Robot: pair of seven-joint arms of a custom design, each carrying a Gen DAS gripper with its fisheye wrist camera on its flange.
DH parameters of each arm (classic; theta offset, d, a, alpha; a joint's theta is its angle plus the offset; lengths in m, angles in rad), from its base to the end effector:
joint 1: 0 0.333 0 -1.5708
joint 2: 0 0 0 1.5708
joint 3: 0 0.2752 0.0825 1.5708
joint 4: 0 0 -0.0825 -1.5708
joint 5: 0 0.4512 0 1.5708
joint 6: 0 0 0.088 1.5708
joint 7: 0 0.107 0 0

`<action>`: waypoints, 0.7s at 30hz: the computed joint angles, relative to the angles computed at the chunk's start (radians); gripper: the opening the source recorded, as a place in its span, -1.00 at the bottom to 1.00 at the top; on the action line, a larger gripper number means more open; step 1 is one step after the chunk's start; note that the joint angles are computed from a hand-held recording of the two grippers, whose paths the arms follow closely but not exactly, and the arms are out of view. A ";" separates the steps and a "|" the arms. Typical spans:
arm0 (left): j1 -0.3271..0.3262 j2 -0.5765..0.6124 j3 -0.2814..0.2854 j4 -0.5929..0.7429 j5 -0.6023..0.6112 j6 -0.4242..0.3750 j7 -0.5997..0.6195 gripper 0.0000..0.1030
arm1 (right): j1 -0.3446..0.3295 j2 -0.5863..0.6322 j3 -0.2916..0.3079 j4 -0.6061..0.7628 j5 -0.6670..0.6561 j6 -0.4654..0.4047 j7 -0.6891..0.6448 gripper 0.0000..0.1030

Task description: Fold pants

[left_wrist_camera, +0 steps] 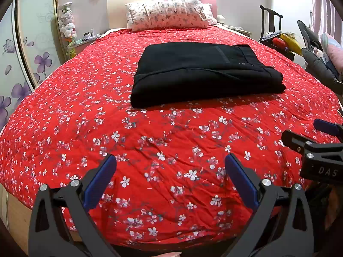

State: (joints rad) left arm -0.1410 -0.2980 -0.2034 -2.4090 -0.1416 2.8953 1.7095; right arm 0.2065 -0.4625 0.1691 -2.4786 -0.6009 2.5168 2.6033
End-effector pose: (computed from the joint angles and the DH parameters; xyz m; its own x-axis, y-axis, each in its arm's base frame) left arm 0.5347 -0.1845 0.4419 -0.3528 -0.9350 -0.0358 -0.6564 0.2746 -0.7026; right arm 0.4846 0.1953 0.4395 -0.2531 -0.9671 0.0242 -0.7401 0.1774 -0.6486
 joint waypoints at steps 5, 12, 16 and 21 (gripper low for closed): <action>0.001 -0.001 -0.001 0.000 0.004 0.000 -0.003 0.96 | 0.001 0.000 -0.002 0.000 0.005 0.000 -0.004 0.97; 0.003 -0.003 -0.003 -0.004 0.010 0.010 -0.007 0.96 | 0.001 0.001 -0.003 0.000 0.010 0.002 -0.008 0.97; 0.004 -0.010 -0.007 -0.021 0.011 0.044 -0.012 0.96 | 0.002 0.004 -0.008 0.000 0.018 0.003 -0.016 0.97; -0.003 -0.012 0.000 -0.023 0.007 0.046 0.007 0.96 | 0.003 0.005 -0.014 0.000 0.033 0.005 -0.029 0.97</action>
